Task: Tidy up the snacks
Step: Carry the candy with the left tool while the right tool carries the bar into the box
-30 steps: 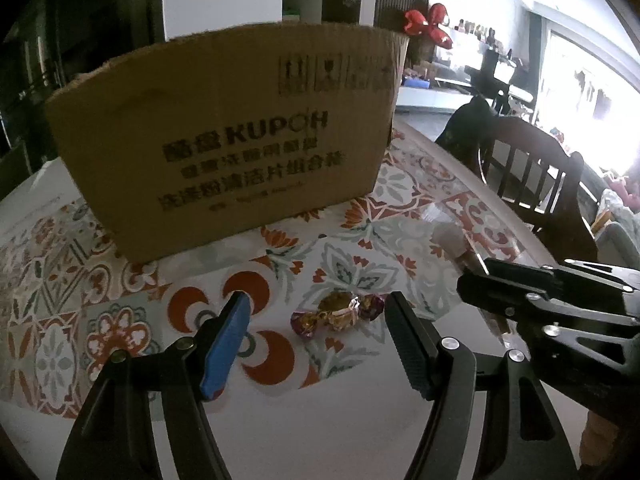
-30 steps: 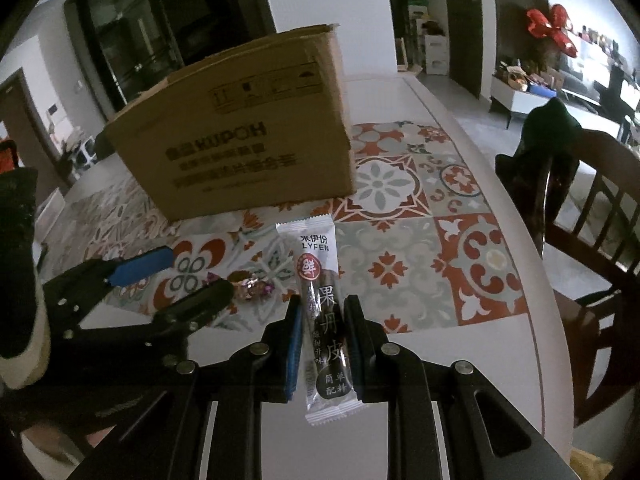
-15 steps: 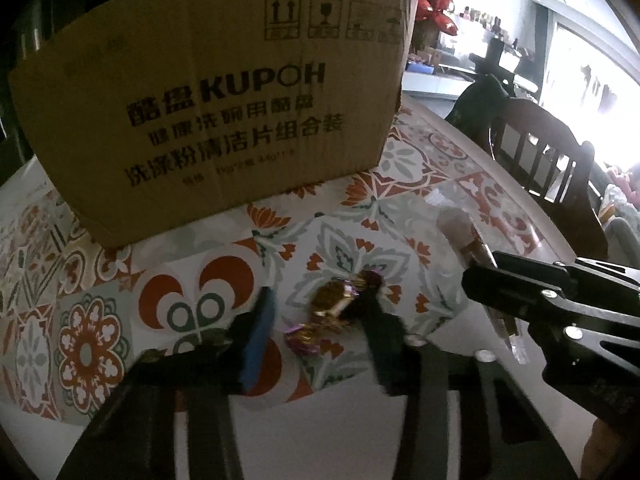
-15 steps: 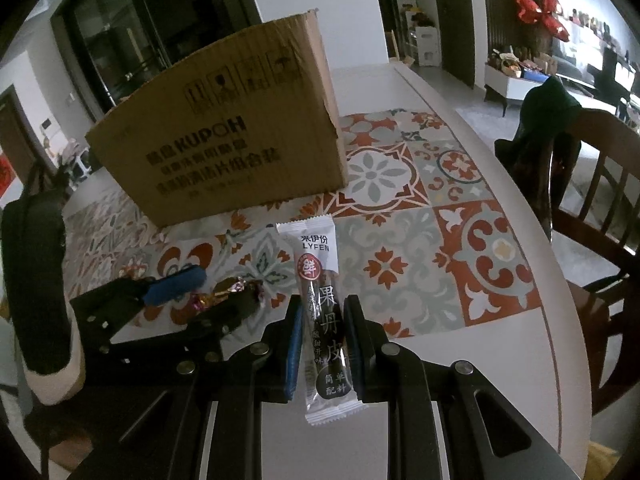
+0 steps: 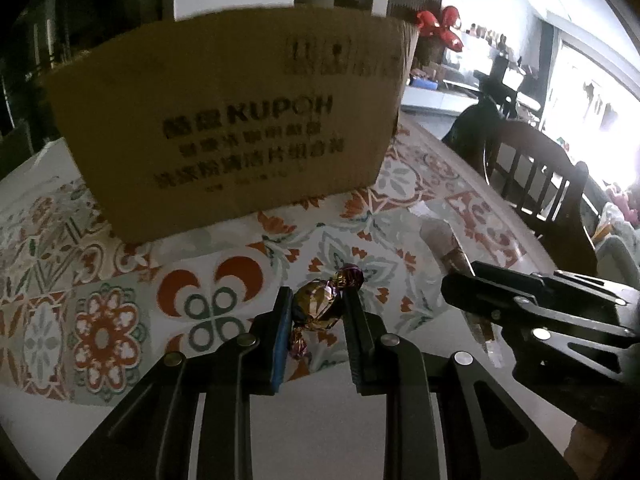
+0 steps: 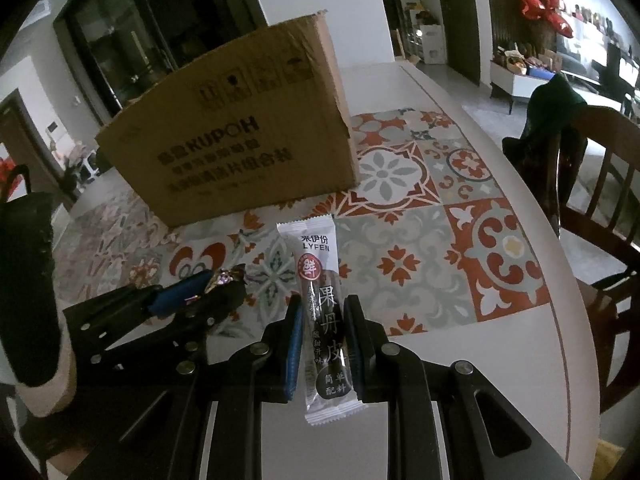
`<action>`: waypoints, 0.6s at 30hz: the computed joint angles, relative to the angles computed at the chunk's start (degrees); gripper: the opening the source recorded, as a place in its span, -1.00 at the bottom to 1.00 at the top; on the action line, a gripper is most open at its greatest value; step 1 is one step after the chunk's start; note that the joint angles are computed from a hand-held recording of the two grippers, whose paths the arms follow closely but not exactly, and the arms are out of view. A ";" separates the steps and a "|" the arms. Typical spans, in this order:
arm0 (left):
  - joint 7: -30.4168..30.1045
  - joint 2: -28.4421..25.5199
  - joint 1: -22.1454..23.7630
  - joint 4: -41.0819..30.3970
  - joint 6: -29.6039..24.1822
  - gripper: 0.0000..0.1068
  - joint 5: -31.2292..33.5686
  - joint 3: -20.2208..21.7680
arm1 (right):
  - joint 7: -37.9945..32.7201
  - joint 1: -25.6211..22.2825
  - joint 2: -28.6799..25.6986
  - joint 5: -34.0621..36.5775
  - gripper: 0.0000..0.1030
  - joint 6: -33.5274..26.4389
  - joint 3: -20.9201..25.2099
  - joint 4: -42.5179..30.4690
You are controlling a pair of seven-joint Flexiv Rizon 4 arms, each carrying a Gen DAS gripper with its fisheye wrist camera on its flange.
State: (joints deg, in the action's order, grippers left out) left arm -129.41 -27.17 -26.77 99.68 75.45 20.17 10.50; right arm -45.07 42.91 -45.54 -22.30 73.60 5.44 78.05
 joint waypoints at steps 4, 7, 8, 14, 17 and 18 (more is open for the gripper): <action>-3.41 2.07 -1.91 0.48 -0.25 -0.53 2.83 2.41 | 0.63 0.69 0.93 -0.58 -0.58 1.06 -0.86 0.83; -6.32 3.62 -2.75 0.55 -0.51 -0.53 5.90 3.40 | 1.42 1.36 1.81 -1.37 -0.58 2.23 -1.74 1.65; -7.50 4.23 -3.08 0.50 -0.75 -0.53 7.19 3.74 | 1.70 1.56 2.11 -1.67 -0.58 2.67 -2.00 1.87; -13.32 8.53 -2.59 0.39 -1.96 -0.53 14.05 3.10 | 3.97 3.23 3.93 -4.09 -0.58 5.55 -4.47 3.07; -15.15 10.31 -1.37 0.24 -2.49 -0.53 16.55 1.98 | 4.86 3.76 4.39 -5.47 -0.58 6.60 -5.65 2.75; -15.59 10.54 -0.93 -0.16 -2.86 -0.53 17.23 1.47 | 5.04 3.87 4.46 -5.89 -0.58 6.84 -5.94 2.38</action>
State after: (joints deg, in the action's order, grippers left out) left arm -145.00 -16.63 -27.70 99.51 72.58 37.40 11.97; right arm -40.03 46.78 -41.08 -28.19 80.44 -0.50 80.43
